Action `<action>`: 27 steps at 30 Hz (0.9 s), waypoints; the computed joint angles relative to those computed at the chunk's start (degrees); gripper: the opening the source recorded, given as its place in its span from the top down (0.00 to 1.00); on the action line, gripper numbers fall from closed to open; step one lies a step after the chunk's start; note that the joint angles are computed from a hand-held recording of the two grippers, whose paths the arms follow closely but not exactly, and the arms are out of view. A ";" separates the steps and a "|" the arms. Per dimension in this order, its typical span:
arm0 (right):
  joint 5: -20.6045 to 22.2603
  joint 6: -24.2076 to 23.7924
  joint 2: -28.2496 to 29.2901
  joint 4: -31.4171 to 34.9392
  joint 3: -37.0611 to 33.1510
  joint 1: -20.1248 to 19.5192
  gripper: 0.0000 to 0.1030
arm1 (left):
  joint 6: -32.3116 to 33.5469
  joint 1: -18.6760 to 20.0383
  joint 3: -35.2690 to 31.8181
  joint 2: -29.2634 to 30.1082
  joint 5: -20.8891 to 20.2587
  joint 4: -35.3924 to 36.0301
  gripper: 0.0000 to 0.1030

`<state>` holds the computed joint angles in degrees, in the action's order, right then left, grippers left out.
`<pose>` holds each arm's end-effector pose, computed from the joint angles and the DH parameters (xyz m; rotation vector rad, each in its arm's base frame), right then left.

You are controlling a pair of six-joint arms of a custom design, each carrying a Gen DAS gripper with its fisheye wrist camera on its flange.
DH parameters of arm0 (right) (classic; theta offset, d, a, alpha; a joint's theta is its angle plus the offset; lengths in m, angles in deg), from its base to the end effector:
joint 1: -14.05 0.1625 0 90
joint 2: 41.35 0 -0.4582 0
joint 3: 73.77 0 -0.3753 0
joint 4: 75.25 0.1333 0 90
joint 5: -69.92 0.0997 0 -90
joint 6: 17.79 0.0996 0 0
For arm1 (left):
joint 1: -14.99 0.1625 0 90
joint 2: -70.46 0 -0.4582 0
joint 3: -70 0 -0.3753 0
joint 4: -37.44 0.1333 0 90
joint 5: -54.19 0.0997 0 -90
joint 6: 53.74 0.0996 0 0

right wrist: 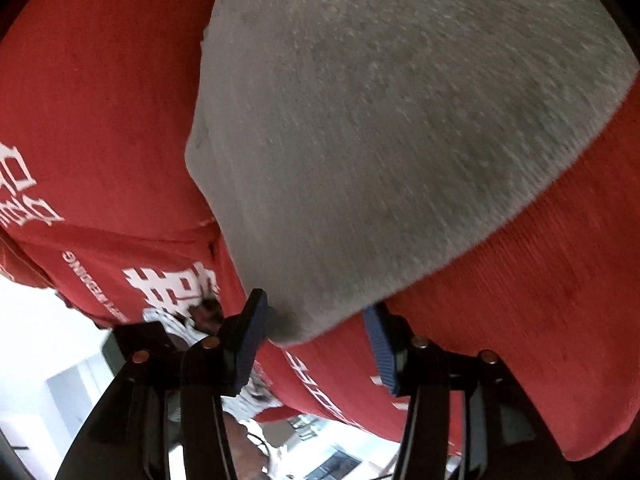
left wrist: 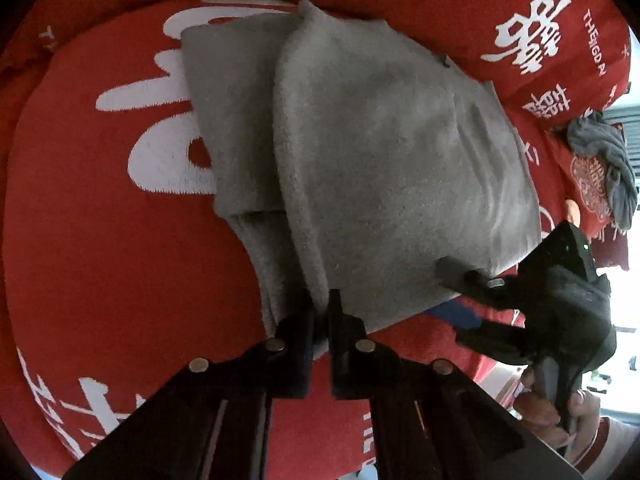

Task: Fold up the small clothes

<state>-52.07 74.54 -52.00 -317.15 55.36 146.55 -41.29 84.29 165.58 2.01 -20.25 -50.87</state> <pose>0.3303 -0.2413 -0.0983 1.3179 2.2981 -1.0029 -0.0424 -0.5649 0.2854 0.8800 2.6170 0.6800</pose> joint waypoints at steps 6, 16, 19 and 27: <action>-0.13 -6.22 -6.94 10.37 0.73 1.12 0.93 | 1.45 -0.51 -1.03 -3.10 -2.56 0.57 0.94; 4.14 -1.75 -6.01 16.62 1.88 0.28 0.93 | -0.49 1.68 3.05 -4.73 1.96 -1.32 0.94; 7.47 -2.66 -7.83 19.53 2.36 -0.30 0.93 | 1.27 0.05 3.91 -5.60 4.58 -2.21 0.94; 7.30 -16.47 -18.04 44.11 -5.16 0.87 0.89 | -0.93 0.02 2.23 -5.92 8.54 -3.86 0.94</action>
